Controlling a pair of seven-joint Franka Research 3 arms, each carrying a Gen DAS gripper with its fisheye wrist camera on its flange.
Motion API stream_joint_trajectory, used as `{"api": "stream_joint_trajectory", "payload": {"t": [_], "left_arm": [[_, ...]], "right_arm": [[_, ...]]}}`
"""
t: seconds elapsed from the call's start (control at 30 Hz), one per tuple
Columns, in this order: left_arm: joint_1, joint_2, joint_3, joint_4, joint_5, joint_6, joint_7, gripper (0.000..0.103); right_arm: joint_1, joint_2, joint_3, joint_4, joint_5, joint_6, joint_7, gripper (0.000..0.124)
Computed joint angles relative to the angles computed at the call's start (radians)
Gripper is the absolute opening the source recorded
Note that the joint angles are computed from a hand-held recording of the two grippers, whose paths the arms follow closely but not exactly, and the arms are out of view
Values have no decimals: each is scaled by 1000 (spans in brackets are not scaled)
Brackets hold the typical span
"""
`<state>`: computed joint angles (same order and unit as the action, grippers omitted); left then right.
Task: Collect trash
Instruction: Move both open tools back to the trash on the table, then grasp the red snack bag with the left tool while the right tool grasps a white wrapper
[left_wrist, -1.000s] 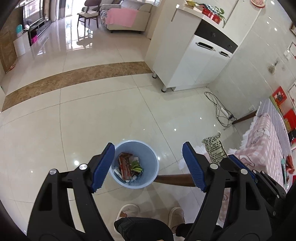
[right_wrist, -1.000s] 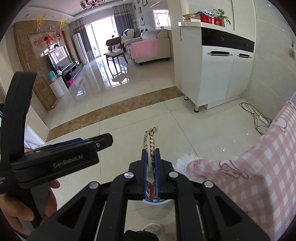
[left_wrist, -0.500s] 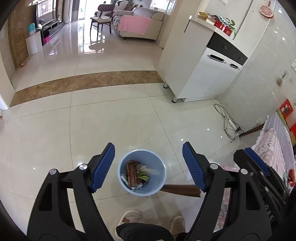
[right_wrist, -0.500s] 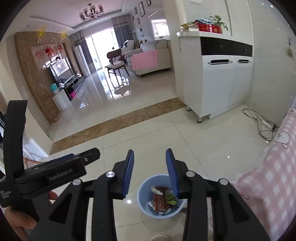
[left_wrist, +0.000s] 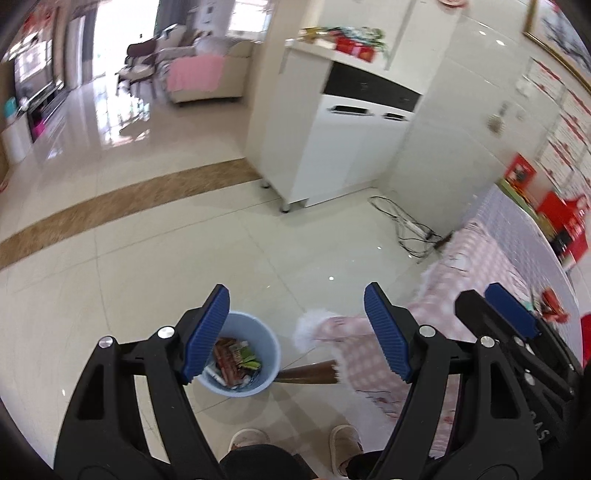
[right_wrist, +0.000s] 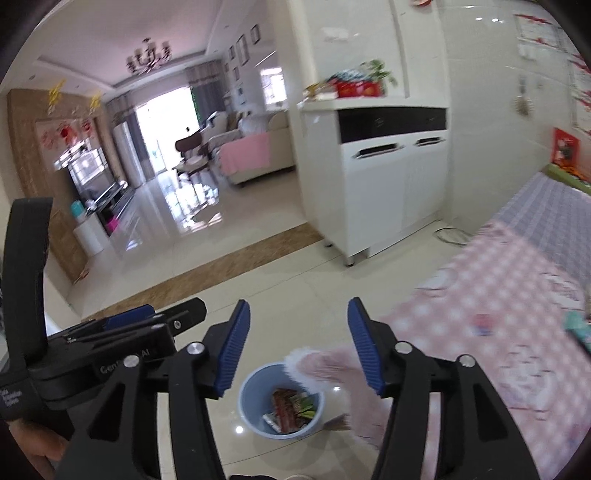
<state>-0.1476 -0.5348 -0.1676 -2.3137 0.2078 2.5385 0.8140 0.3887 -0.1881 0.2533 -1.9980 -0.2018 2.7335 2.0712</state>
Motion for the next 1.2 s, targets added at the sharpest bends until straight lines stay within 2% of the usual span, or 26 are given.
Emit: {"api": "stream_joint_trajectory", "payload": {"t": [0.13, 0.37, 0.53, 0.6, 0.77, 0.9, 1.03, 1.2], "left_arm": [[-47, 65, -36, 79, -8, 12, 18, 75], [-129, 257, -133, 282, 39, 2, 27, 77], [-203, 451, -195, 490, 153, -34, 32, 77], [-250, 562, -215, 612, 244, -79, 28, 77], [-393, 793, -198, 890, 355, -187, 105, 77], [-518, 947, -142, 1111, 438, -293, 144, 77], [-604, 1077, -88, 1312, 443, -363, 207, 77], [-706, 1232, 9, 1562, 465, -450, 290, 76]], "right_arm": [[-43, -123, -31, -97, 12, -10, -13, 58], [-186, -344, -57, -280, 57, -31, -60, 59], [-306, -469, -103, -387, 94, -55, -109, 60], [-352, -499, -116, -416, 105, -63, -129, 61], [-463, -544, -166, -468, 123, -97, -184, 61], [-523, -511, -191, -461, 144, -130, -215, 61], [-521, -455, -241, -442, 187, -154, -278, 61], [-517, -366, -255, -397, 214, -166, -337, 61]]}}
